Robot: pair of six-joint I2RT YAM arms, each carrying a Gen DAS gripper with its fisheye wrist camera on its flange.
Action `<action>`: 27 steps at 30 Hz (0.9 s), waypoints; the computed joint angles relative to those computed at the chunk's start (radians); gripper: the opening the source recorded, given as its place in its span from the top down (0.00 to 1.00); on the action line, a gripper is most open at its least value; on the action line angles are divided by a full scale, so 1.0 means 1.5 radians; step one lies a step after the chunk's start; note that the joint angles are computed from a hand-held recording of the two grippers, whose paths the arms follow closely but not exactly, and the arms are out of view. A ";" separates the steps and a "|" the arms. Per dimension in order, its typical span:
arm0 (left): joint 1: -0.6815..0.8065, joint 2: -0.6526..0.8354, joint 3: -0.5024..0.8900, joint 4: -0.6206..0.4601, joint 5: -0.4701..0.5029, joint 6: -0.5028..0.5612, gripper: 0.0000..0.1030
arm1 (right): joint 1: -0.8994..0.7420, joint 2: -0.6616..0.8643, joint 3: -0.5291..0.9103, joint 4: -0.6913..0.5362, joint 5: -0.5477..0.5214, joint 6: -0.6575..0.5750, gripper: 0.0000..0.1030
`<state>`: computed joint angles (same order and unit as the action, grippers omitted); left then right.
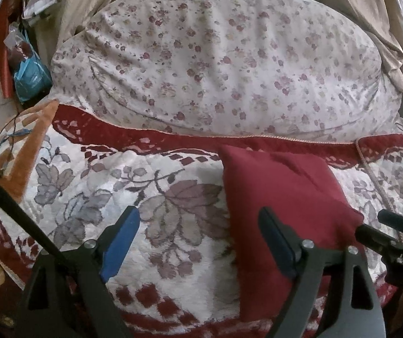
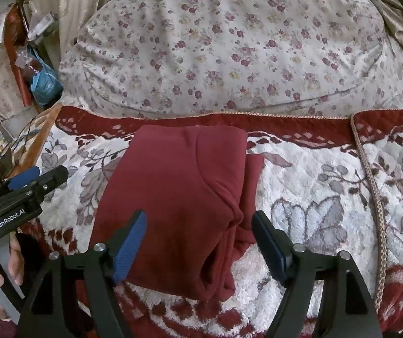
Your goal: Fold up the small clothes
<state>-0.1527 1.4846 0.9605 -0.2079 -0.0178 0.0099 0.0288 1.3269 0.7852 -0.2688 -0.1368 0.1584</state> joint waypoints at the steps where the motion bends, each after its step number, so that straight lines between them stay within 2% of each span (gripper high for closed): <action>1: 0.000 0.000 0.000 0.000 -0.002 0.000 0.17 | 0.002 0.001 0.001 0.000 0.004 0.000 0.20; 7: -0.006 0.003 0.004 -0.012 -0.020 0.002 0.17 | 0.009 0.002 0.002 0.000 0.015 0.001 0.17; 27: -0.009 -0.002 -0.001 -0.008 -0.012 -0.010 0.17 | 0.020 0.018 0.015 -0.004 0.027 0.015 0.12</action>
<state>-0.1663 1.4819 0.9596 -0.2203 -0.0365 -0.0057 0.0595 1.3543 0.8081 -0.2749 -0.0957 0.1814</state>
